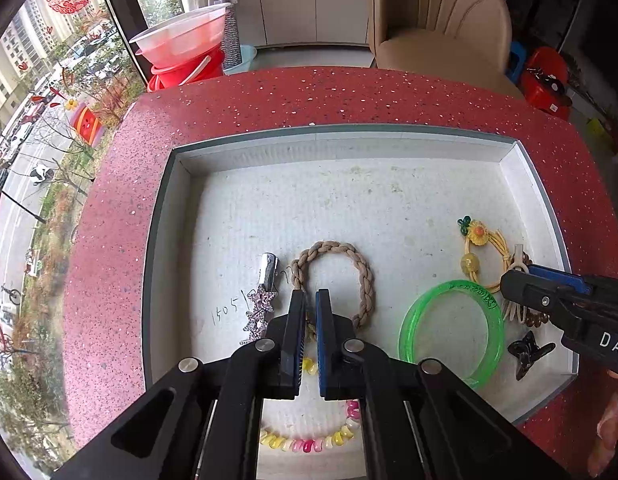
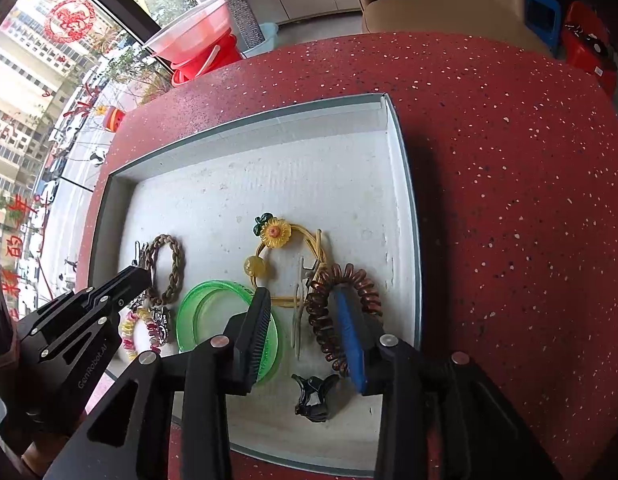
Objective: Organize jewelry
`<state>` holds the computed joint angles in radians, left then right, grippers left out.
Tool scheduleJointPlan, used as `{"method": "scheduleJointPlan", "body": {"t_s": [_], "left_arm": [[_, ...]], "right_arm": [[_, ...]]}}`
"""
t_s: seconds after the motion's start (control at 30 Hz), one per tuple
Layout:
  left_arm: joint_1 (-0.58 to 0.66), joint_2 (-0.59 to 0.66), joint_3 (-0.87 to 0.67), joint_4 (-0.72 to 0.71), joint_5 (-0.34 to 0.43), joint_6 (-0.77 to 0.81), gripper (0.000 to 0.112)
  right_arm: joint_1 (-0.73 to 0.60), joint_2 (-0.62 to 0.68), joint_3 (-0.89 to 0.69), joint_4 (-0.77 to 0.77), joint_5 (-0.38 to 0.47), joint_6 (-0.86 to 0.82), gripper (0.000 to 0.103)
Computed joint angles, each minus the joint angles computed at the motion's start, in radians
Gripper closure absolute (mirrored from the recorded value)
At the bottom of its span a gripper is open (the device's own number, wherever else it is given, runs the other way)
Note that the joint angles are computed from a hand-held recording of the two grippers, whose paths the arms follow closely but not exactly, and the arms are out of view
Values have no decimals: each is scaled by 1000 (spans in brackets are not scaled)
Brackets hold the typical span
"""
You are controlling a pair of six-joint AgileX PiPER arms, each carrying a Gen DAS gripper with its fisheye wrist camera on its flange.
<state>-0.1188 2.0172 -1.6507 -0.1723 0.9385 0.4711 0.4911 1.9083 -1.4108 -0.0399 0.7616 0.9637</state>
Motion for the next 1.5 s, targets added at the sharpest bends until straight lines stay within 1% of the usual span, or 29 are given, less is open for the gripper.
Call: {"method": "scheduleJointPlan", "body": {"t_s": [0.07,0.2,0.33,0.43,0.53,0.63,0.7,0.9,1.13,1.2,1.23,1.27,1.3,1.33,1.37,1.4,1.5], "left_arm": [[1,-8,5,3,-5,-3,89],[-1,-25,15,9,-6,-16,89],[2,-42,30,13,-8,-18,89],[6,-63,53,11,-26,-16,89],[24,-82,66,-15,-27,-3,89],[42,-106,86,-36,-28,14,89],[56,-131,115,-50,-41,35,89],[91,-199,199,-68,-64,74,89],[142,-312,346,-84,-132,155,89],[159,-341,384,-90,-145,182,89],[168,-353,398,-99,-145,196,89],[190,-367,415,-116,-138,225,86],[202,-375,425,-127,-135,239,74],[215,-382,432,-138,-128,251,16],[229,-398,452,-150,-144,262,9],[233,-405,463,-145,-155,264,9],[266,-428,492,-189,-141,328,9]], "right_arm": [[1,-7,4,1,-5,6,54],[12,-28,18,-10,-13,27,49],[25,-51,41,-23,-25,51,42],[39,-72,59,-40,-31,81,41],[60,-96,78,-63,-34,123,39],[88,-121,95,-92,-33,177,39],[112,-136,108,-120,-28,222,39],[205,-162,113,-216,13,376,39],[335,-179,113,-332,90,555,37],[368,-178,112,-356,113,600,32],[385,-176,110,-368,126,623,27],[404,-178,111,-385,137,649,26],[421,-176,109,-399,148,669,26],[436,-174,103,-410,164,684,24],[451,-169,96,-421,182,699,23],[466,-166,90,-434,197,714,23],[504,-157,72,-462,249,752,20]]}}
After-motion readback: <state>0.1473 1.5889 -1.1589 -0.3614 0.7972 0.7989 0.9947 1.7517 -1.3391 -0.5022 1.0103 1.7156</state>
